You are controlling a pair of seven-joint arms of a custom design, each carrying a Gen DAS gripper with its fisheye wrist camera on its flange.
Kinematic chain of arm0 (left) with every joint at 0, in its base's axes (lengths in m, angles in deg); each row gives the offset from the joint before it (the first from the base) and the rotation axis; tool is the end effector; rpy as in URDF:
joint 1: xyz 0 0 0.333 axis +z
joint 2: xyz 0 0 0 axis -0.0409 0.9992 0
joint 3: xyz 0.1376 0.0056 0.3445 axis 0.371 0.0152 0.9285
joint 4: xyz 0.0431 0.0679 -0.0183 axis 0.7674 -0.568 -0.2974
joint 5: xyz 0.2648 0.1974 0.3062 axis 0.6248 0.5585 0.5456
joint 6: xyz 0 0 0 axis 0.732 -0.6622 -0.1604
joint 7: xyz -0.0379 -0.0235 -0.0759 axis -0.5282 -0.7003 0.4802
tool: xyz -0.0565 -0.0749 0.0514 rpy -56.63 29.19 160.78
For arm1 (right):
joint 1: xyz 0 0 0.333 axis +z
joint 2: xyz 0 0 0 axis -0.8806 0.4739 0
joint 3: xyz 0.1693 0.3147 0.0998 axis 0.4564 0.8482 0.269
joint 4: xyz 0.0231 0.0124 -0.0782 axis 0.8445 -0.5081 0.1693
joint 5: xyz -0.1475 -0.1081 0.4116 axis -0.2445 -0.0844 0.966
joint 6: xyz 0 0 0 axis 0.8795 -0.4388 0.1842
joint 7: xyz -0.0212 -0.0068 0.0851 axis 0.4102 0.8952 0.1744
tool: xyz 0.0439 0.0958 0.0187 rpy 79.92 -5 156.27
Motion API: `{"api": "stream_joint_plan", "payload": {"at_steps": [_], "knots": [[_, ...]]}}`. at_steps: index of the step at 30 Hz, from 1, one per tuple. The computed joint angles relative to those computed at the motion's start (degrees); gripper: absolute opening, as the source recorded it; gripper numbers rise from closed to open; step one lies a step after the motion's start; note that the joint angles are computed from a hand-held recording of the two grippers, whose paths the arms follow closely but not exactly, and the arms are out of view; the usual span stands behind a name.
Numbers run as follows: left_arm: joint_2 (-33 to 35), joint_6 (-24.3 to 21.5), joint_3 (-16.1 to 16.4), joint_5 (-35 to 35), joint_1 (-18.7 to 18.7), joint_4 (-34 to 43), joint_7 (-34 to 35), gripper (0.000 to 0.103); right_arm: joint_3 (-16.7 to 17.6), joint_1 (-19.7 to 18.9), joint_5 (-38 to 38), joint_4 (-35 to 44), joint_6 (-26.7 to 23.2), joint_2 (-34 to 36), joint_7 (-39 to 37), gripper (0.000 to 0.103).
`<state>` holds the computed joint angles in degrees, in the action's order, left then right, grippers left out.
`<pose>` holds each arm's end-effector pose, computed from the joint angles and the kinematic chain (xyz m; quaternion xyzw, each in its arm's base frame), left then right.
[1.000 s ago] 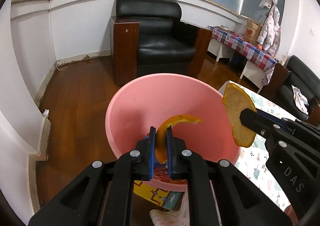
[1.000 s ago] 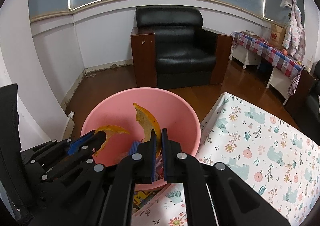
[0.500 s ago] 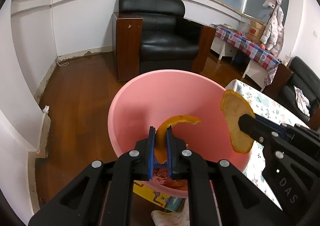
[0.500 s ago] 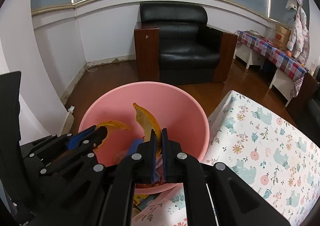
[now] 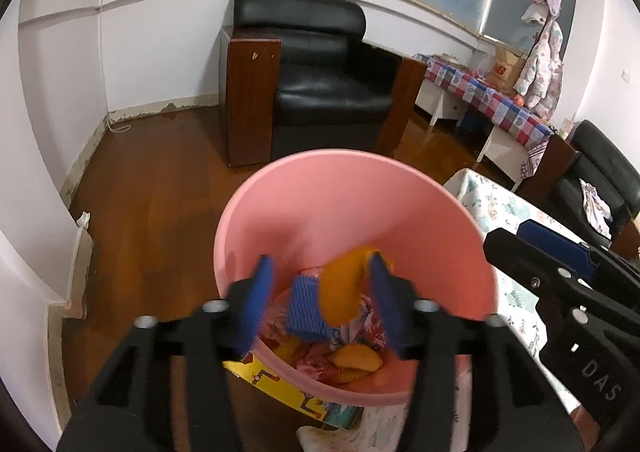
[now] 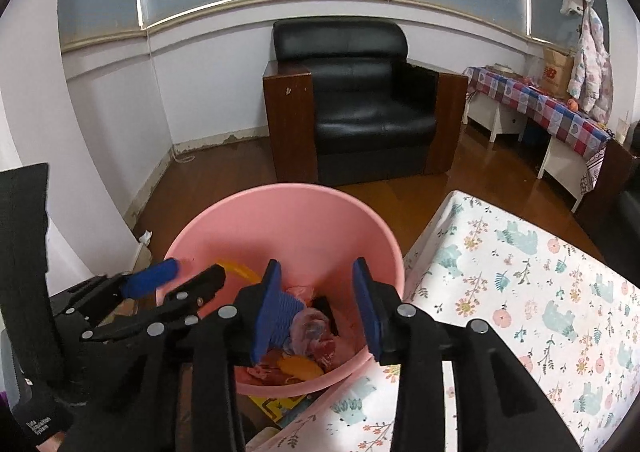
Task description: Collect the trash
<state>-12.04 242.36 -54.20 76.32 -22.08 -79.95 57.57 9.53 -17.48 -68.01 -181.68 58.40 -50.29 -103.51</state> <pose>0.5652 -0.2992 0.4092 -0.5923 0.6932 -0.3592 0.1991 0.5482 0.5464 0.4244 -0.6339 0.6423 -0.2699 0.3358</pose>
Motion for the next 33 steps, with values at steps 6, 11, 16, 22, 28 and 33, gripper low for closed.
{"api": "stream_joint_plan", "payload": {"at_steps": [6,11,16,22,28,33], "knots": [[-1.12,-0.92,0.02,8.76,-0.38,0.90,-8.32,0.056,-0.16,0.25,-2.92,-2.70,-0.33,-2.34,4.12,0.043],[-2.30,-4.74,-3.49,11.43,1.75,0.80,-10.91,0.056,1.07,0.00,-5.64,-4.30,-2.30,-3.74,7.14,0.047],[-3.29,-7.25,-6.22,12.72,3.72,0.51,-12.24,0.056,2.46,-0.32,-7.83,-5.85,-4.99,-4.98,9.70,0.048],[-3.90,-8.34,-7.68,15.81,4.71,0.54,-14.34,0.056,3.82,-0.71,-9.25,-6.59,-7.84,-5.55,10.90,0.049],[-4.04,-8.87,-8.60,17.34,5.21,0.49,-15.05,0.056,4.57,-1.35,-8.98,-7.09,-8.56,-5.85,11.04,0.049],[-4.02,-9.12,-8.85,16.93,5.38,0.45,-14.48,0.055,4.75,-1.61,-8.43,-6.89,-8.91,-5.63,10.80,0.049]]}}
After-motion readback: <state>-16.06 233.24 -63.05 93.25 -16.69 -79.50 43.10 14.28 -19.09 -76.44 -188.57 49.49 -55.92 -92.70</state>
